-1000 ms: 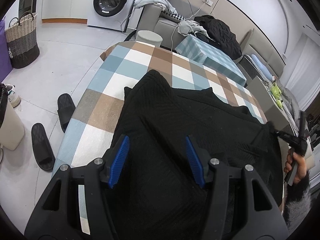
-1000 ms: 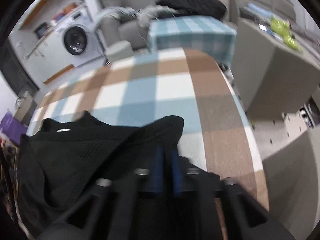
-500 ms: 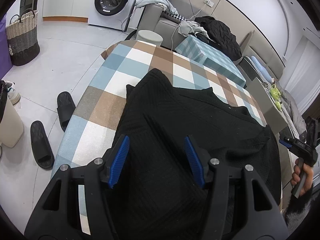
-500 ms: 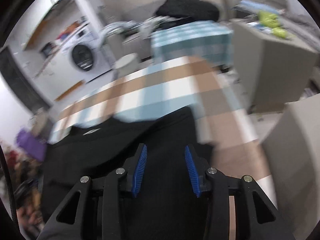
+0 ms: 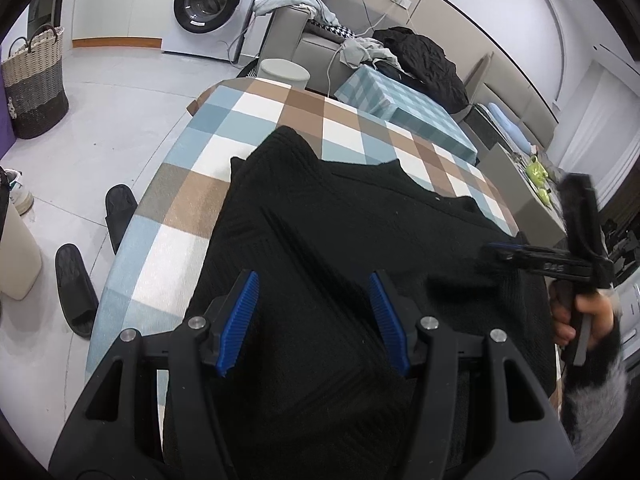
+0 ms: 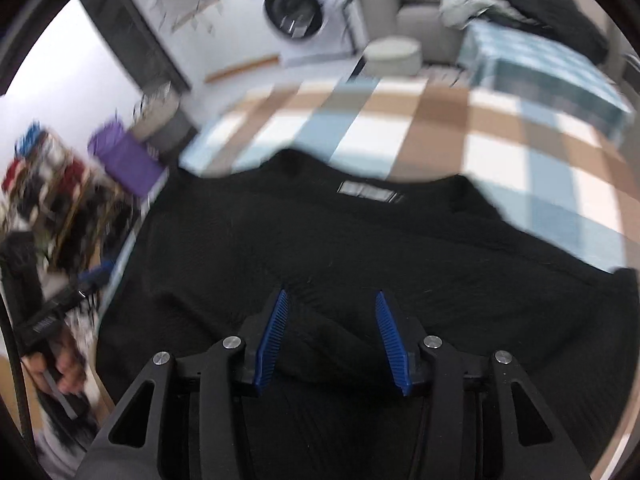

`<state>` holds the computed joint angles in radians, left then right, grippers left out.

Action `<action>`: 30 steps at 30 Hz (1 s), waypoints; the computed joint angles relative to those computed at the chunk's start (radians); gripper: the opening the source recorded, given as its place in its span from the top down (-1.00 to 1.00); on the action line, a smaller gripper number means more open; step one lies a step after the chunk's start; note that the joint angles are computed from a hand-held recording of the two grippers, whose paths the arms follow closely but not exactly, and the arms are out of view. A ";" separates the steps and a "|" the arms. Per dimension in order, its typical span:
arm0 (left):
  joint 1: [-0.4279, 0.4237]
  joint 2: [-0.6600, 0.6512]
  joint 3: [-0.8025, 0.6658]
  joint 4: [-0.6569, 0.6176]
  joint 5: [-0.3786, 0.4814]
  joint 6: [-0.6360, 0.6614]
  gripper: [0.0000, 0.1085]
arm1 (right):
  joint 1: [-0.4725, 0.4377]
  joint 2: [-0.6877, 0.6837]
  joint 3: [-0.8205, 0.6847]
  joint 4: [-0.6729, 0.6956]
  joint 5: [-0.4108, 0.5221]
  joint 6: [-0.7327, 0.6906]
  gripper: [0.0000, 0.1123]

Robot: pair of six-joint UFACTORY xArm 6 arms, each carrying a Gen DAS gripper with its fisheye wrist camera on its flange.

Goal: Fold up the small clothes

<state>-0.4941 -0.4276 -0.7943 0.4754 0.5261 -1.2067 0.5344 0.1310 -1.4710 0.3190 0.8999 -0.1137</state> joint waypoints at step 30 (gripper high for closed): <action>-0.031 -0.042 0.047 0.000 0.043 -0.040 -0.01 | -0.040 -0.012 0.006 -0.267 -0.190 0.184 0.21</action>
<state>-0.5251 -0.4701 -0.7471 0.4758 0.5694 -1.2467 0.4946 0.1185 -1.4650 0.0520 0.7103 0.0704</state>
